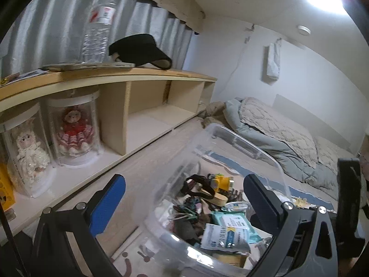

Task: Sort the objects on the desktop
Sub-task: 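Lower the white mesh bundle into the clear box and open the right gripper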

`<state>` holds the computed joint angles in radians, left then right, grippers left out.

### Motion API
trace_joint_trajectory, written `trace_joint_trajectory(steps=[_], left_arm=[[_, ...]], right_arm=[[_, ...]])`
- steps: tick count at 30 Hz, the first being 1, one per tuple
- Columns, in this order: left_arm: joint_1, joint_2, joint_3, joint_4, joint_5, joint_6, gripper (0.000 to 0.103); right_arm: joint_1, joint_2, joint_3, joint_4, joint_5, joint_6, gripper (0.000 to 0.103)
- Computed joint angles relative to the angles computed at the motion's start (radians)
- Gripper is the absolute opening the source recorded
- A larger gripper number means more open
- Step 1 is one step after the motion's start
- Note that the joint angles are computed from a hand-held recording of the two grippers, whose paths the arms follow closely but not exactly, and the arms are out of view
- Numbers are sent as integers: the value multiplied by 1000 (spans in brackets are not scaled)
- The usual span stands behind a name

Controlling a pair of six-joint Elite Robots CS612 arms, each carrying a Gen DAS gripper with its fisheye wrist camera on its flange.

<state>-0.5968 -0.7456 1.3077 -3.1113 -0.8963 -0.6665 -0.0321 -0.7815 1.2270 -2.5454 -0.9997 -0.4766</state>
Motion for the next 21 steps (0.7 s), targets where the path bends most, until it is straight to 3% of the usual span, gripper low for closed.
trace_joint_trajectory(steps=[9, 21], left_arm=[[11, -16, 39, 20, 44, -87, 103], [14, -26, 62, 16, 70, -111, 103]], right_arm=[[50, 41, -119, 173, -84, -144, 80], [107, 102, -255, 392, -223, -305, 80]])
